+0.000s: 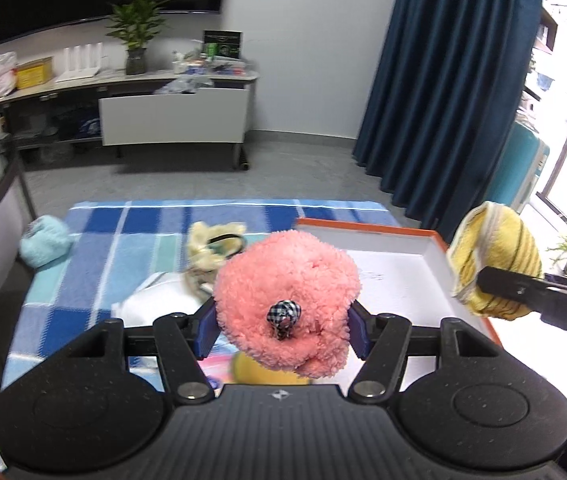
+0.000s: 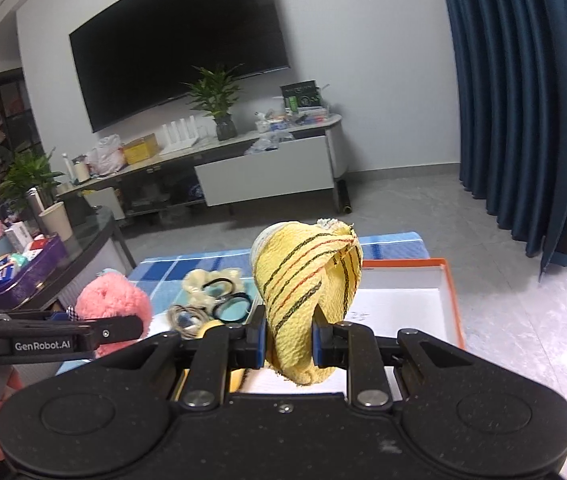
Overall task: Organize soft objects
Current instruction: 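Carry both items over the white box and open the right tool to drop the cloth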
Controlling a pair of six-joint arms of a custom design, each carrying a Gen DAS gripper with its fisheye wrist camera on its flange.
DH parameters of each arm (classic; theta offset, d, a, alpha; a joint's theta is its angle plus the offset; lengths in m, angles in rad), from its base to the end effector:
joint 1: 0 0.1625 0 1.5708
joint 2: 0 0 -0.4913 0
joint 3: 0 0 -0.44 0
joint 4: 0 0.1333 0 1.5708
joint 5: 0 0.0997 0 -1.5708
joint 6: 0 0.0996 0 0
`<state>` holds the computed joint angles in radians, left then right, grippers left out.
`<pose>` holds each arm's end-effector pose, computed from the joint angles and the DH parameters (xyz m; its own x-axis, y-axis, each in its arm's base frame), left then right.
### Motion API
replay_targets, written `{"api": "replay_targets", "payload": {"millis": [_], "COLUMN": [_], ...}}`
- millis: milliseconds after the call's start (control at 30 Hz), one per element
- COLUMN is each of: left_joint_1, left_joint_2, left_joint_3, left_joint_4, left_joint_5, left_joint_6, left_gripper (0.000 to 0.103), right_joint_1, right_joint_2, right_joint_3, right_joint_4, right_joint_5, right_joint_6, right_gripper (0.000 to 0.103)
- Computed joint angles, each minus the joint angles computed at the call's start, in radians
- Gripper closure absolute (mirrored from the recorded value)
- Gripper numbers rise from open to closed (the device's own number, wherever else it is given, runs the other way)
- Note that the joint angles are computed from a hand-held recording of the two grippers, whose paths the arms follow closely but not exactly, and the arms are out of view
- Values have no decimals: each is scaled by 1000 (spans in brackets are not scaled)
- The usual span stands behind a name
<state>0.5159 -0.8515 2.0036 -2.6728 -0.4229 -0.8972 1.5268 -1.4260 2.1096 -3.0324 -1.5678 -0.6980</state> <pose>-0.4114 -0.4910 0.0843 -0.7805 -0.1483 -0.6073 0.4147 0.6040 -0.6806 0.1091 -0.5583 0.3698 -0.7856 -0.4253 0.4494 -0.6181 0.5721 -0.5391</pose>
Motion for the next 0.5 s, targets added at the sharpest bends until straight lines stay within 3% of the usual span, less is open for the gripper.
{"api": "replay_targets", "payload": {"millis": [167, 500], "left_joint_1": [24, 56], "left_joint_2": [49, 99], "left_joint_3": [-48, -107], "left_joint_4": [-79, -119], "left_joint_5": [-35, -85], "left_joint_6": [110, 186], "left_gripper": [40, 40], "right_joint_1": [-12, -27], "right_joint_2": [10, 49], "right_joint_3": [-28, -89], "right_joint_4": [17, 52], "right_joint_5": [-26, -65], "right_joint_6": [14, 15], "right_gripper": [76, 75]}}
